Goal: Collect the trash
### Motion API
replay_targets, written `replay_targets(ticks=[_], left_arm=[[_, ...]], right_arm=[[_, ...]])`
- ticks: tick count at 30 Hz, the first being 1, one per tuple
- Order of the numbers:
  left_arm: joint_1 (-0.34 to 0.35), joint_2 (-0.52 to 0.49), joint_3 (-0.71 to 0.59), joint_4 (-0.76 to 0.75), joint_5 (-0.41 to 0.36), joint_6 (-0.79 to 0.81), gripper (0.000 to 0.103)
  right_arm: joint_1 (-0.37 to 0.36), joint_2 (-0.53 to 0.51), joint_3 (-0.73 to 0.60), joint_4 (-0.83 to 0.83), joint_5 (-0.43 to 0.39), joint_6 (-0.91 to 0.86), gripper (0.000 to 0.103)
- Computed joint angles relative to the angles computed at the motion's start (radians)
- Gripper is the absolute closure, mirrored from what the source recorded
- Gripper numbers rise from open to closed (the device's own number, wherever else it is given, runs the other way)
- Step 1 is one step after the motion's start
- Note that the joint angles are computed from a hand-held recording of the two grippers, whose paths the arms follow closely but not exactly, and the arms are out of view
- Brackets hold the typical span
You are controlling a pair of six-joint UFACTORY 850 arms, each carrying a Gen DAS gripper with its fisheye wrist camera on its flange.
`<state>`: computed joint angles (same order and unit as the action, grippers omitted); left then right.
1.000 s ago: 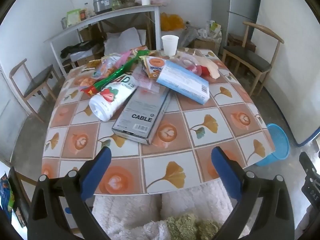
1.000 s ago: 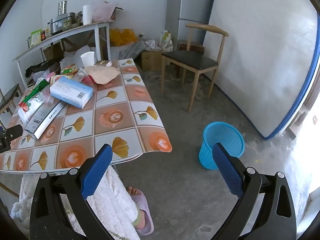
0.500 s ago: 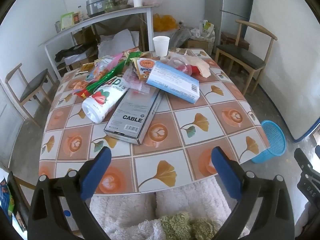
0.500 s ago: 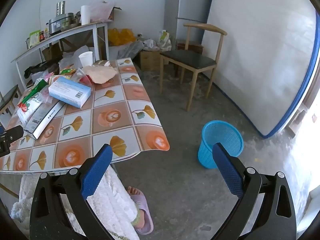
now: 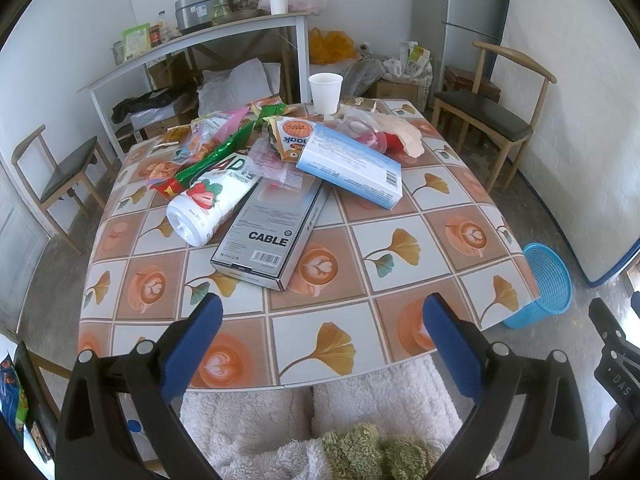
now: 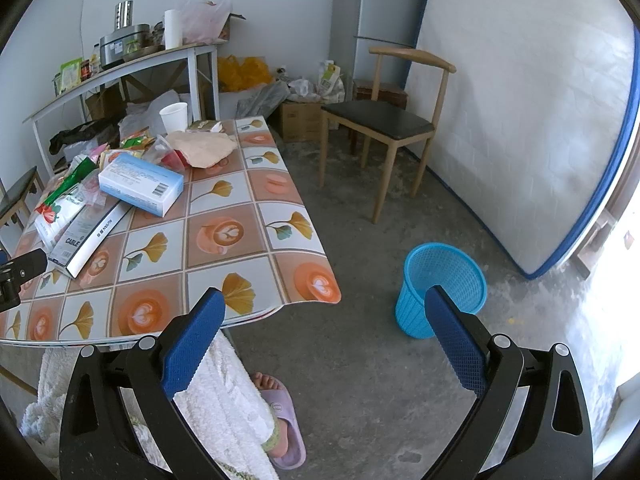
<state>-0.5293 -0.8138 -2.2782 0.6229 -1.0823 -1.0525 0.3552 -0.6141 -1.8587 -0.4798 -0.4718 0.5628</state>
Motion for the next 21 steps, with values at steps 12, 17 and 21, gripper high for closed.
replay_targets(ticks=[12, 17, 21], left_arm=[[0.000, 0.002, 0.003, -0.001, 0.002, 0.000, 0.005], [0.000, 0.003, 0.005, -0.001, 0.003, -0.002, 0.005], [0.001, 0.004, 0.009, 0.000, 0.005, -0.003, 0.005]], right_arm=[[0.006, 0.010, 0.011, -0.011, -0.003, 0.014, 0.008], [0.005, 0.012, 0.015, -0.009, -0.001, 0.011, 0.008], [0.007, 0.012, 0.014, -0.014, -0.002, 0.017, 0.008]])
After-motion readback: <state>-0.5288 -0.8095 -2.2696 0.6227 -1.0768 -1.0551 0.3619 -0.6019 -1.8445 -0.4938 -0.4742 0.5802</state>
